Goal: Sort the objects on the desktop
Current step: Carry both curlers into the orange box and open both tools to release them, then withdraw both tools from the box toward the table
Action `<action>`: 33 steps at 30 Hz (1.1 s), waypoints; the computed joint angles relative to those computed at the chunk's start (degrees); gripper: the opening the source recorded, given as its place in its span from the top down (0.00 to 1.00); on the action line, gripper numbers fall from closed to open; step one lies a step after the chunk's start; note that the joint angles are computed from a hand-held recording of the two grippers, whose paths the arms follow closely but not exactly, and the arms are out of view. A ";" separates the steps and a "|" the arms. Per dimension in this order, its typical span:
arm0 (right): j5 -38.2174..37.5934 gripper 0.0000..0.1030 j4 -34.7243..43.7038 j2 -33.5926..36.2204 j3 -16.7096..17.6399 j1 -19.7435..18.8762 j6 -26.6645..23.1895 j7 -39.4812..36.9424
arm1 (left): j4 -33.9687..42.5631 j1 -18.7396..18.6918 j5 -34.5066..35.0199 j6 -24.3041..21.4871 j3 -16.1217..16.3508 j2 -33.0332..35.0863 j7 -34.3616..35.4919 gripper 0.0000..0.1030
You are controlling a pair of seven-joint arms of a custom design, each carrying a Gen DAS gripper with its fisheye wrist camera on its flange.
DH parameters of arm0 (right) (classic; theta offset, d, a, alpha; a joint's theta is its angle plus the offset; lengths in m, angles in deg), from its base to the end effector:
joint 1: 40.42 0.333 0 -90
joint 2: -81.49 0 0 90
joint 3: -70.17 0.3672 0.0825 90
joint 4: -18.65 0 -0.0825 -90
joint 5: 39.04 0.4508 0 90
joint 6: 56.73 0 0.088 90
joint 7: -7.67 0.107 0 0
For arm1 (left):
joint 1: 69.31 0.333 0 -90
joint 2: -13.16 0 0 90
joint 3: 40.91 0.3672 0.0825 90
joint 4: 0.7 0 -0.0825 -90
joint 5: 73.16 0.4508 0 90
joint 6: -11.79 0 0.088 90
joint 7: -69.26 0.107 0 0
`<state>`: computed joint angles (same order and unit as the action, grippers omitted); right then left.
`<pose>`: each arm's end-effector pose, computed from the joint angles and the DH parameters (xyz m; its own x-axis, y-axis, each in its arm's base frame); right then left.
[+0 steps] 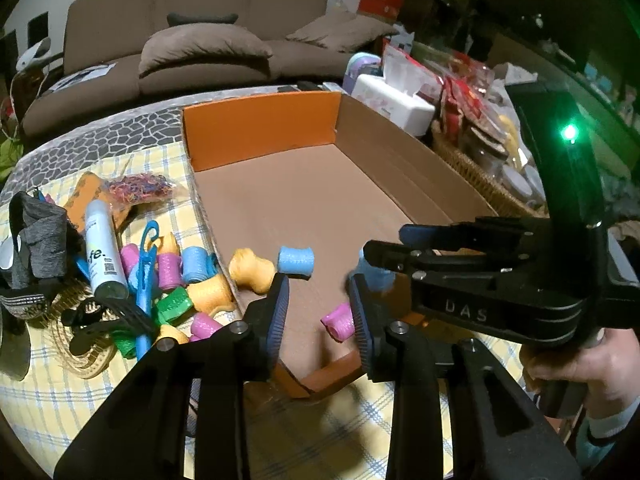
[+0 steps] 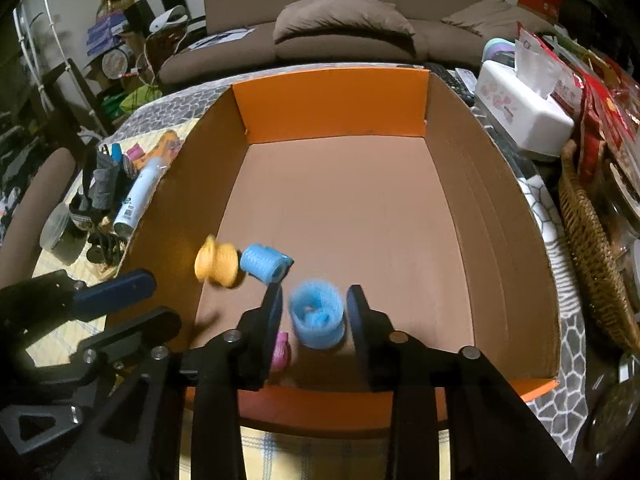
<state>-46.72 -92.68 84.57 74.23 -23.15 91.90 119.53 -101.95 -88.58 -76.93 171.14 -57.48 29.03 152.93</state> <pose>0.6324 0.2488 0.5450 0.1118 -0.9889 -0.0975 -0.8277 -0.0384 -0.5599 0.6256 -0.4206 0.5189 -0.4709 -0.8569 0.2097 -0.7202 0.2361 -0.6524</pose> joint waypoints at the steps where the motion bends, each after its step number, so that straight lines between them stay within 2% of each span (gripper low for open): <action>1: -0.32 0.56 -0.03 -0.03 -0.01 0.06 0.09 0.34 | -0.11 0.16 -0.26 0.18 -0.05 -0.16 0.07 0.70; 2: -0.43 0.51 -0.04 -0.06 -0.02 0.08 0.20 0.57 | -0.27 0.22 -0.32 0.34 0.03 -0.34 -0.02 0.70; 7: 0.07 0.42 -0.11 -0.12 0.06 0.08 0.31 0.33 | -0.72 0.56 -0.61 0.58 0.26 -0.90 -0.40 0.67; 9: 0.20 0.36 0.07 0.00 0.09 0.12 0.11 0.32 | -0.88 0.87 -1.10 0.68 0.09 -1.04 -0.16 0.67; 16: -0.19 0.33 0.27 -0.06 0.17 0.39 0.46 1.01 | -2.34 1.74 -2.62 1.71 -0.10 -2.48 0.57 0.65; 22: -1.39 0.24 0.72 0.03 0.28 0.75 1.02 2.01 | -3.64 2.26 -3.48 2.85 0.24 -3.72 0.25 0.53; 25: -1.97 0.23 1.04 0.18 0.32 0.94 1.19 2.57 | -4.47 2.90 -4.50 3.43 0.21 -4.45 0.46 0.39; 26: -1.98 0.21 1.15 0.28 0.33 0.98 1.29 2.73 | -4.63 3.11 -4.93 3.53 0.15 -4.57 0.66 0.29; 27: -2.16 0.20 1.24 0.34 0.32 1.04 1.32 3.01 | -4.93 3.43 -5.64 3.76 0.03 -4.79 1.00 0.23; 33: -4.98 0.13 2.28 1.02 0.22 1.66 0.88 5.37 | -5.77 4.32 -7.75 4.20 0.05 -5.56 1.74 0.06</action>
